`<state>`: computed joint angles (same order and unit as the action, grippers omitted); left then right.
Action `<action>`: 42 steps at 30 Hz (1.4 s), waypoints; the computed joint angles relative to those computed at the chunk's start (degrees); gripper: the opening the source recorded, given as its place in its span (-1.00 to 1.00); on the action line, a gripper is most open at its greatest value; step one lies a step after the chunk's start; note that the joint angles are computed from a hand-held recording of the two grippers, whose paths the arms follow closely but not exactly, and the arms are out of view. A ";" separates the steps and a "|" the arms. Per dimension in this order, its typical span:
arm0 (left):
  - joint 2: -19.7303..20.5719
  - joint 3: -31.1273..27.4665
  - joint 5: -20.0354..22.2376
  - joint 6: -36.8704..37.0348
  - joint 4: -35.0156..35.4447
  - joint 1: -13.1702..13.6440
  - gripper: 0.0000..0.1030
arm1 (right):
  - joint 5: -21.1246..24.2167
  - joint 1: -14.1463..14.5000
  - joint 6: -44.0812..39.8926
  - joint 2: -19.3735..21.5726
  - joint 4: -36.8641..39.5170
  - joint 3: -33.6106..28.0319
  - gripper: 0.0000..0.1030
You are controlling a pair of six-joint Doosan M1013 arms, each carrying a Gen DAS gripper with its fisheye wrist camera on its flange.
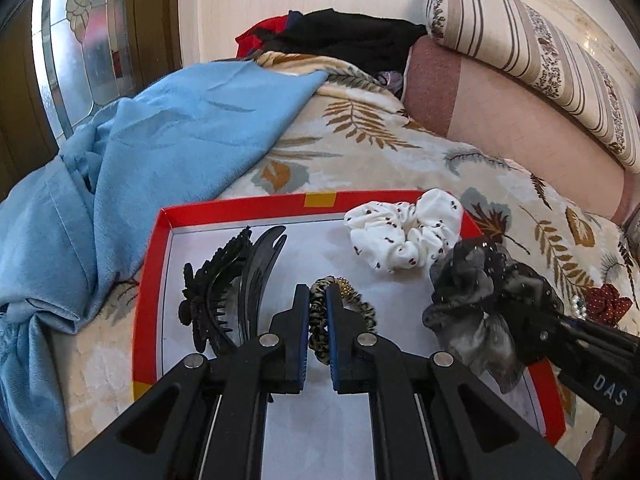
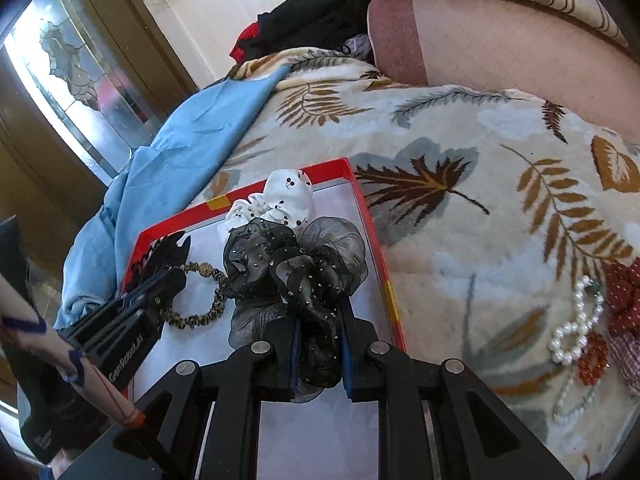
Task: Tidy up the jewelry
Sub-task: 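Lower both tools over the red box and open them to drop the items, then grasp the red-white plaid scrunchie with the right tool while left grasps the red polka-dot scrunchie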
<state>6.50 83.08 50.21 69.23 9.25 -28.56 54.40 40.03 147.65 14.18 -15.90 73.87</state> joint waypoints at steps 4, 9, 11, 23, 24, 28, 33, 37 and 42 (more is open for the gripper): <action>0.08 0.00 -0.07 0.56 -1.75 0.51 -0.85 | 0.62 -0.25 -0.89 1.29 0.31 -1.43 -0.54; -0.21 0.21 -0.37 -0.35 -0.89 0.42 -0.36 | 0.96 -0.44 -1.41 1.55 1.39 -1.63 -0.32; -0.45 0.26 -0.40 -0.59 -0.88 0.45 -0.32 | 0.66 -0.37 -1.20 1.06 1.29 -1.18 -0.19; -4.54 2.11 -1.48 -1.93 -0.71 -0.90 -0.18 | -3.29 2.26 5.58 -5.75 -3.68 4.72 -0.16; -5.07 2.50 -1.60 -1.85 -0.86 -1.24 -0.18 | -3.59 2.56 6.23 -6.42 -4.09 5.38 -0.16; -7.25 4.51 -2.36 -0.92 -1.84 -3.27 -0.14 | -3.86 4.37 10.70 -10.01 -7.85 9.22 -0.13; -9.43 7.67 -2.63 0.97 -3.73 -7.76 -0.12 | -2.90 6.64 21.12 -15.86 -12.34 16.54 -0.08; -10.29 10.23 -2.92 3.64 -5.51 -12.34 -0.12 | -0.86 7.37 29.70 -20.69 -14.98 22.46 -0.08; -9.44 12.01 -1.37 6.57 -5.27 -18.07 -0.12 | 2.13 6.58 38.24 -25.61 -17.20 27.84 -0.08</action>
<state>-2.94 95.10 48.84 75.80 3.98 -46.64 56.53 46.61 185.88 -11.43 -33.11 101.72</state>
